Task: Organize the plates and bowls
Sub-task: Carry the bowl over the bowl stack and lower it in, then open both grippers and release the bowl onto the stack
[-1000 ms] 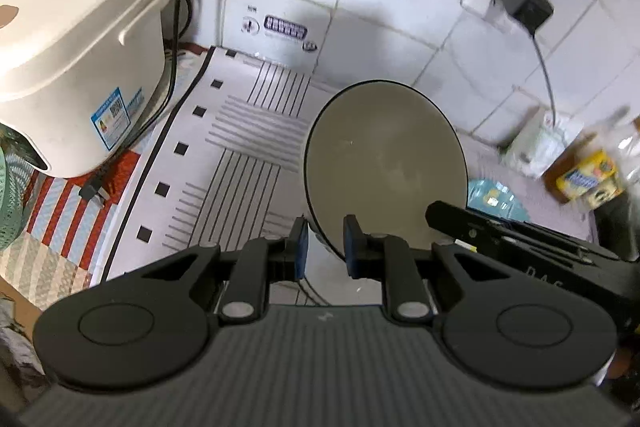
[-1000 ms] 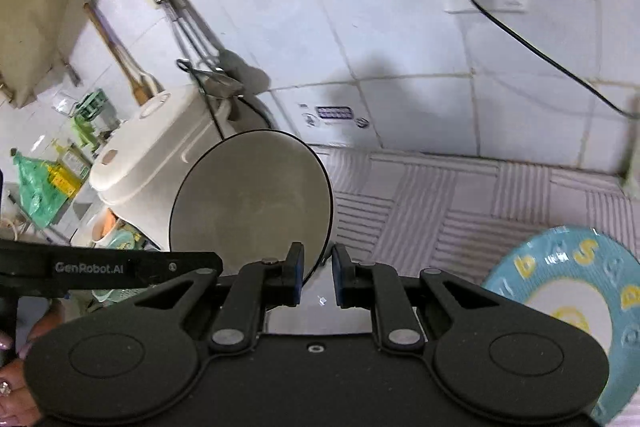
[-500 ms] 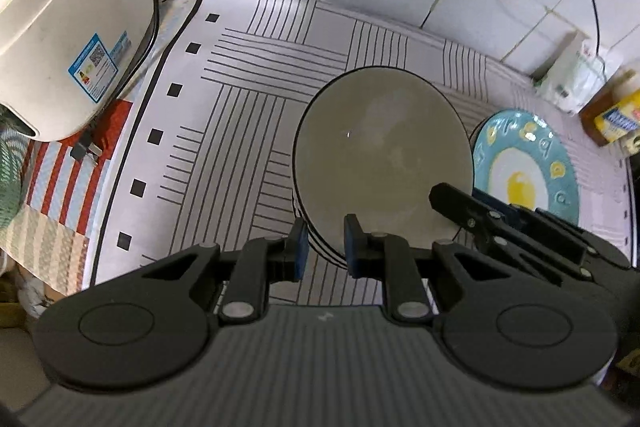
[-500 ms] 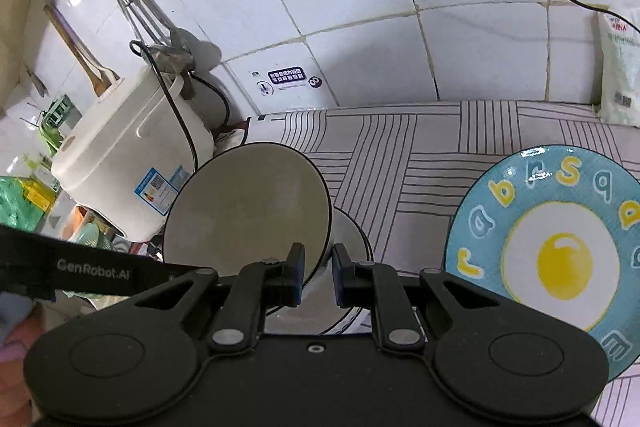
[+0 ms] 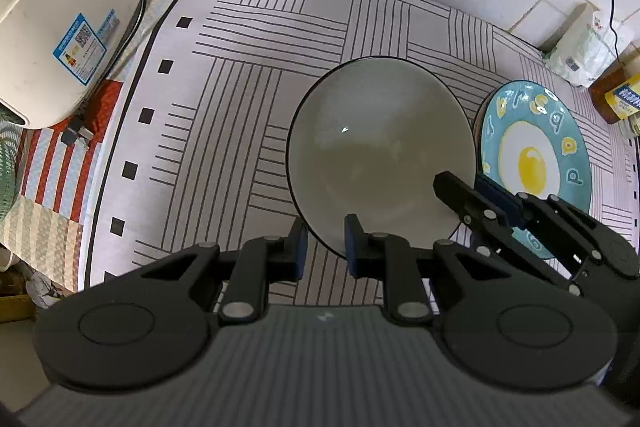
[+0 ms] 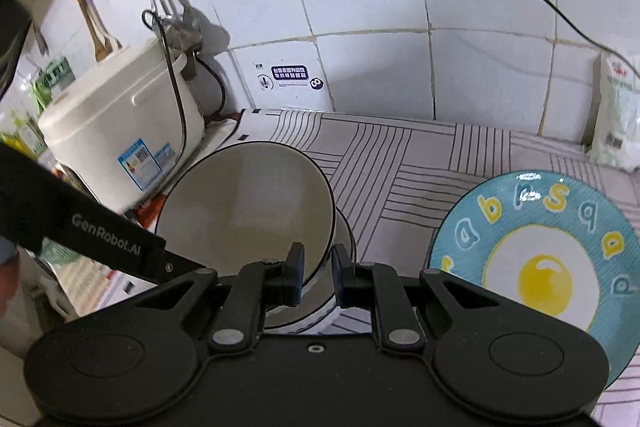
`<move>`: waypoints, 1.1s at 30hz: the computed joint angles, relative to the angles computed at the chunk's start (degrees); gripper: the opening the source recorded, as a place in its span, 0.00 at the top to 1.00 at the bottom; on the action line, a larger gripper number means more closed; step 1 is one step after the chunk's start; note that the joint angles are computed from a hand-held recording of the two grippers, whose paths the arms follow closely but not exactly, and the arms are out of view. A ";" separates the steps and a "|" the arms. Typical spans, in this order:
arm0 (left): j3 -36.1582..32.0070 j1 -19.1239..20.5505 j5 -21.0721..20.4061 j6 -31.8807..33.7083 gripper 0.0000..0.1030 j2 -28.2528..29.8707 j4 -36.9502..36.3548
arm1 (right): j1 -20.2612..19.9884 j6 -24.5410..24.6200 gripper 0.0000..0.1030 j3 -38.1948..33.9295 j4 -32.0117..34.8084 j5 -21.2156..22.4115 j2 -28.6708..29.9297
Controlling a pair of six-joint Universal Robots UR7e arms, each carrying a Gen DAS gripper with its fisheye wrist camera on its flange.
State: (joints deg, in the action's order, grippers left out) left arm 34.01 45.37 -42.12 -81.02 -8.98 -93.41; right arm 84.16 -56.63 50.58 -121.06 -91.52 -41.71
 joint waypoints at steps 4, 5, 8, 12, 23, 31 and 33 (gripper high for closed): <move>-0.09 0.18 -0.15 1.11 0.81 0.28 -0.37 | 0.34 -2.85 0.82 2.99 -4.69 -1.64 -0.72; -0.08 0.23 -0.19 1.05 0.81 0.32 -0.43 | 0.37 -3.41 0.82 3.47 -5.45 -2.06 -0.82; 1.84 0.35 -0.12 0.81 0.81 -0.41 -2.73 | 0.46 -3.62 0.82 4.46 -7.36 -3.10 -0.86; 3.53 0.01 0.81 0.30 0.80 -1.15 -3.83 | 0.48 -3.98 0.82 4.74 -8.13 -3.44 -0.90; 2.55 -3.81 4.61 -0.08 0.78 -1.31 1.88 | 1.50 -2.78 0.71 2.61 -1.51 -5.44 -3.22; 6.05 -6.35 4.46 -1.32 0.78 -2.36 1.77 | 1.26 -4.35 0.58 4.96 -1.54 -6.70 -7.06; 6.84 -7.08 5.56 -2.88 0.78 -2.61 2.96 | 1.42 -3.87 0.58 4.43 -0.28 -8.24 -7.40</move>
